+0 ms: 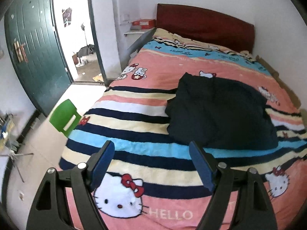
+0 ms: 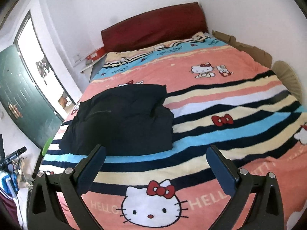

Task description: Fold large clothes

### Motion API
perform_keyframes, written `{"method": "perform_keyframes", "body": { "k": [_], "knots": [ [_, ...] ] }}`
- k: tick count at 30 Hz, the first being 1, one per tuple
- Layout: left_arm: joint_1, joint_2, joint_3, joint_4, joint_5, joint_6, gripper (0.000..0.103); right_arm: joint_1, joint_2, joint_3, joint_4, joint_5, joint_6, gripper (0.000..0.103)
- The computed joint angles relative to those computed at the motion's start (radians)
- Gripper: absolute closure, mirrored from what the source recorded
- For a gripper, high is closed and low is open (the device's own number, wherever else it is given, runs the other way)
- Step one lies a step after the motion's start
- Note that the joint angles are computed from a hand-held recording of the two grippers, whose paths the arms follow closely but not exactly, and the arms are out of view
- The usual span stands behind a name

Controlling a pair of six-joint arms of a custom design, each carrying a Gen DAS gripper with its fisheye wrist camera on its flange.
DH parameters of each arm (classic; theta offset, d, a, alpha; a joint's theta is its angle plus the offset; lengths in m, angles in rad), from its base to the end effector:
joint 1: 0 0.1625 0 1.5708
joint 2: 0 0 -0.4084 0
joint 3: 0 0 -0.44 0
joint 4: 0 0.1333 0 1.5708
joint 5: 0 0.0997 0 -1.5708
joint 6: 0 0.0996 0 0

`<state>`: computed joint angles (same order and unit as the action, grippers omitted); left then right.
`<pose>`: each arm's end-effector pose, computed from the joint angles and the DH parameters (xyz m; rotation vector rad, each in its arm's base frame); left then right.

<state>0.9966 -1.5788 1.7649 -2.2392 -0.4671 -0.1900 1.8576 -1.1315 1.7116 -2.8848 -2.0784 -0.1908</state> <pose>-0.1058 -0.5726 0.4960 0.0886 2.1173 -0.9591 0.2721 -0.6225 0.2931 0.3495 -2.4903 0.9918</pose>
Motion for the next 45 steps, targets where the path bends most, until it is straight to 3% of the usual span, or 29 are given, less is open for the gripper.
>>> {"method": "perform_keyframes", "body": {
  "k": [4,10,16,19,23,29,33,37,45],
  "knots": [
    [0.044,0.05,-0.042,-0.065,-0.087,0.05,0.024,-0.021,0.019,-0.007,0.028,-0.007,0.003,0.001],
    [0.143,0.185,-0.159,-0.097,-0.226,0.102,0.024,-0.054,0.124,-0.113,0.085,-0.022,0.015,0.001],
    [0.25,0.372,-0.358,-0.093,-0.372,0.152,0.024,-0.086,0.284,-0.309,0.17,-0.035,0.015,0.001],
    [0.303,0.489,-0.522,0.007,-0.457,0.172,0.024,-0.104,0.368,-0.427,0.228,-0.027,0.006,0.001],
    [0.357,0.643,-0.758,0.17,-0.538,0.197,0.024,-0.129,0.464,-0.585,0.32,0.032,0.009,0.001],
    [0.407,0.773,-0.962,0.291,-0.635,0.21,0.023,-0.175,0.598,-0.809,0.496,0.111,0.067,0.001],
    [0.445,0.81,-1.022,0.326,-0.738,0.211,0.022,-0.212,0.654,-0.912,0.627,0.18,0.096,0.001],
    [0.493,0.837,-1.069,0.359,-0.866,0.179,0.009,-0.256,0.684,-0.965,0.714,0.305,0.131,0.001],
    [0.561,0.869,-1.106,0.411,-1.118,0.086,0.007,-0.292,0.74,-1.04,0.818,0.509,0.084,0.001]
  ]
}}
